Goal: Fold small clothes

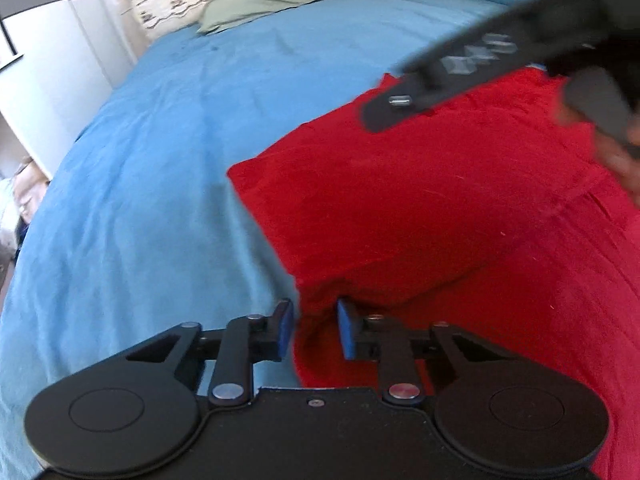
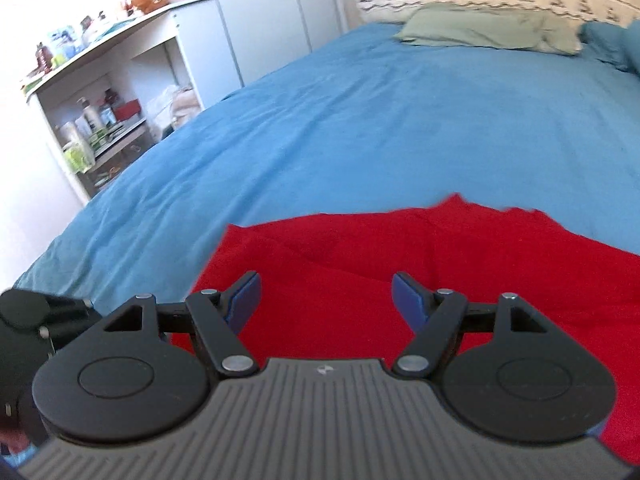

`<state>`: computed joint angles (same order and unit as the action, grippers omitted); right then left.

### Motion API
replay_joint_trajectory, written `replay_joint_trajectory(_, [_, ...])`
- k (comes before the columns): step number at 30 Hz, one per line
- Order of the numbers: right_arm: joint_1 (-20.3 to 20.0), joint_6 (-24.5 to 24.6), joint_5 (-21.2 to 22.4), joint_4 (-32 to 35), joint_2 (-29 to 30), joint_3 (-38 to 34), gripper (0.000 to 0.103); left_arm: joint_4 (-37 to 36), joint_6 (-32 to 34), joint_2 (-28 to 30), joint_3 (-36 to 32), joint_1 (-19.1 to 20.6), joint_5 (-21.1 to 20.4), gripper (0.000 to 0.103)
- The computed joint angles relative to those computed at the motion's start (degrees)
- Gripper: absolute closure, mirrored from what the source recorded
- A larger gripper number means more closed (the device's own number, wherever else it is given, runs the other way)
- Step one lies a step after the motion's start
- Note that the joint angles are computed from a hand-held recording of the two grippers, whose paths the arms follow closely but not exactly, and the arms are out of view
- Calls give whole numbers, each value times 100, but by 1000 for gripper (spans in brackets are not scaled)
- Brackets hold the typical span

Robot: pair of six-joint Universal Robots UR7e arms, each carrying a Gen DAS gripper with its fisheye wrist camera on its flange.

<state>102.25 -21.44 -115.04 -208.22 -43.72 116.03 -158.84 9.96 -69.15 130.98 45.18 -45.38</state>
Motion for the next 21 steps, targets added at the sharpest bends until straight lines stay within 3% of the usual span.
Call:
replay_joint_trajectory(14, [87,25,27,449,355,-459,15,-360,708,-201,281,25,-184,76])
replay_joint_trajectory(21, [75,-31,2,464,396,-504,15,-788,903,193,115,68,-73,78])
